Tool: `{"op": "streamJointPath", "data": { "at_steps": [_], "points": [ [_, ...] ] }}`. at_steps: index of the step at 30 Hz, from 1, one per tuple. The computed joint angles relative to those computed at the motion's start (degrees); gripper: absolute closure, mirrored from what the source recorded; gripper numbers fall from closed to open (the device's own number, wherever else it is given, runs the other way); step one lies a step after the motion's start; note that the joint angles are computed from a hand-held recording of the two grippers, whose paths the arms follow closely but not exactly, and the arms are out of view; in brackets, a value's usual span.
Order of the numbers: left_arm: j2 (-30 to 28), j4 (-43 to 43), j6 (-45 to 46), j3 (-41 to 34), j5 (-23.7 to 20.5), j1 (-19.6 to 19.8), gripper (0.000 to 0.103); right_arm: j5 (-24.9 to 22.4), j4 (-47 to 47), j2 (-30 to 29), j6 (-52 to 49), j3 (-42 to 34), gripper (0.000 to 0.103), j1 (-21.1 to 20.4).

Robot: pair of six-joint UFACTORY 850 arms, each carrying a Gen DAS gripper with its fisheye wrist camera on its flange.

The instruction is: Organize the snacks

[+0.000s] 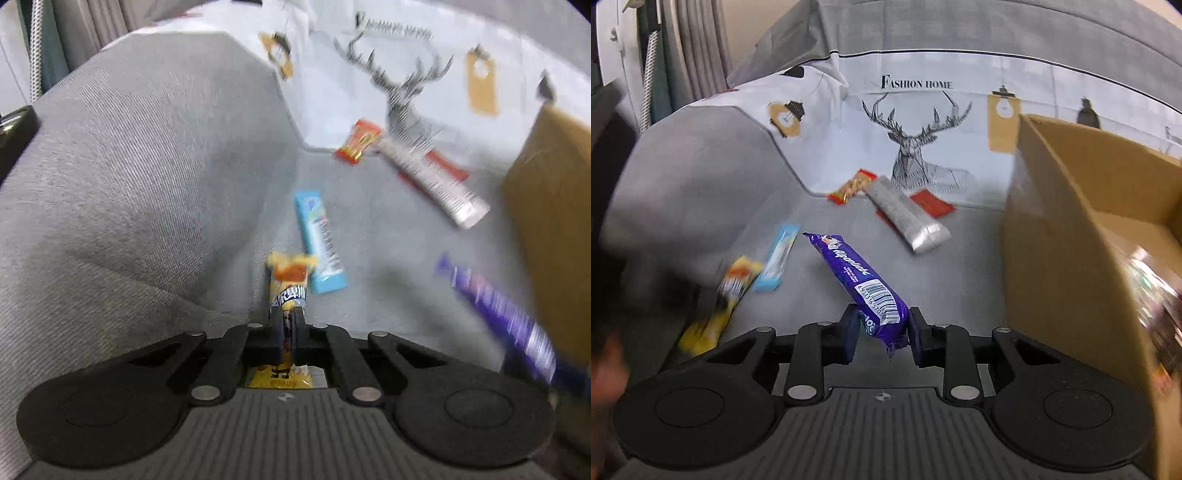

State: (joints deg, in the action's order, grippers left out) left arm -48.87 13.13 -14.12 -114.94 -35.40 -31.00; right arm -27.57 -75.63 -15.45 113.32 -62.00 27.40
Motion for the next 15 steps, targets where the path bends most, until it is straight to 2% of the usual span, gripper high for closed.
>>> {"op": "streamJointPath", "data": {
  "at_steps": [4, 6, 8, 12, 15],
  "points": [
    [4.92, -14.25, 9.86, 6.05, 5.46, 1.07, 0.101, -3.54, 3.01, 3.93, -1.54, 3.47, 0.073, 3.59],
    [6.95, -23.17, 16.67, 8.57, 6.78, 1.47, 0.101, -5.48, 5.17, 4.94, -2.35, 4.42, 0.073, 5.02],
    [8.59, -31.28, 21.99, 10.58, 6.3, 1.93, 0.102, -6.56, 8.34, 5.57, -3.2, 5.17, 0.073, 5.89],
    [10.95, -44.83, 25.98, 14.57, 3.74, 2.95, 0.103, -6.54, 12.77, 6.74, -3.71, 6.94, 0.073, 7.11],
    [12.45, -45.72, 24.84, 17.18, 2.92, 2.52, 0.103, -2.86, 14.93, 8.23, -4.36, 8.74, 0.069, 7.36]
  ]
}}
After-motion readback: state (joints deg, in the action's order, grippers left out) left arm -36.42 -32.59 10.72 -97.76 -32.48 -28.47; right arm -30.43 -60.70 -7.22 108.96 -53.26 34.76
